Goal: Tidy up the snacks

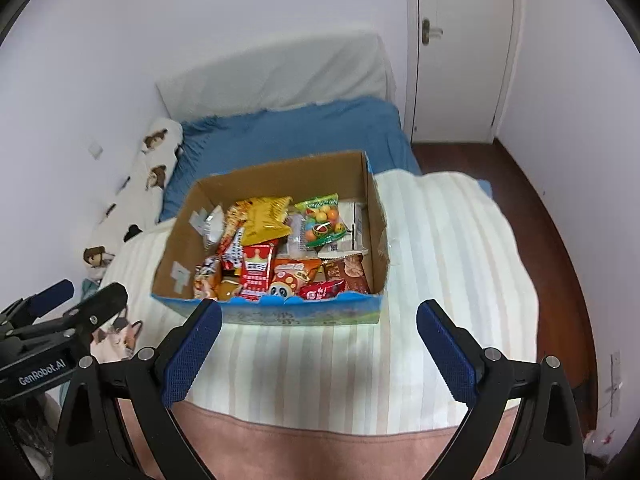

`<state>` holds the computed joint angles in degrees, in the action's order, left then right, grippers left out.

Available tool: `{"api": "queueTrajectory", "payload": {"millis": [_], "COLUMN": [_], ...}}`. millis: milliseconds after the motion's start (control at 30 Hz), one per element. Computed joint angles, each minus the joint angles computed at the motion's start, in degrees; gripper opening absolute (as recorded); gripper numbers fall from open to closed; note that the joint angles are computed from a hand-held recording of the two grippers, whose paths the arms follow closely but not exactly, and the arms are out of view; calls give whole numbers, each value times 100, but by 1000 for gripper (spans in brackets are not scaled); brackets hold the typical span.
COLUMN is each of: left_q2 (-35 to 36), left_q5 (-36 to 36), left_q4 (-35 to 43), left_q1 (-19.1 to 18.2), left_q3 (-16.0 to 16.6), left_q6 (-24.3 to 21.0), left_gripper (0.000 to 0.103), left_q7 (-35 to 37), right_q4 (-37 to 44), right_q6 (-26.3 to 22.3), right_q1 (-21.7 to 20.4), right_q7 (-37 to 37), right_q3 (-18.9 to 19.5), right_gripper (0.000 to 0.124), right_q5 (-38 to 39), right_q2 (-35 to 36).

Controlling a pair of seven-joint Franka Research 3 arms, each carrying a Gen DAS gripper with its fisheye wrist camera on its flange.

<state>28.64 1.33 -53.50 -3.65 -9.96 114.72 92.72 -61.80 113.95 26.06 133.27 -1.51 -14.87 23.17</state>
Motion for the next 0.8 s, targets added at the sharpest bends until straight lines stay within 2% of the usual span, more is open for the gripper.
{"api": "queueTrajectory", "payload": {"millis": [133, 300, 567, 800], "left_q2": [-1178, -2095, -2946, -3353], "left_q5": [-92, -302, -532, -740], "left_q4": [-1649, -2784, -3680, -4037], "left_q1": [170, 243, 209, 140], "left_q3": [-4, 50, 231, 355], "left_q6": [791, 1314, 1761, 1810], "left_gripper": [102, 102, 103, 103], "left_q7": [112, 272, 389, 373], "right_q4": [-901, -1626, -2184, -2316], "right_q6": [226, 310, 206, 134], "right_q1": [150, 182, 83, -36], "right_q7": [262, 573, 978, 1016], "right_q3": [93, 370, 857, 1153], "right_gripper": [100, 102, 103, 103], "right_q5": [-329, -756, -1403, -1590], "right_q2": [-796, -1524, -2321, -2633]}}
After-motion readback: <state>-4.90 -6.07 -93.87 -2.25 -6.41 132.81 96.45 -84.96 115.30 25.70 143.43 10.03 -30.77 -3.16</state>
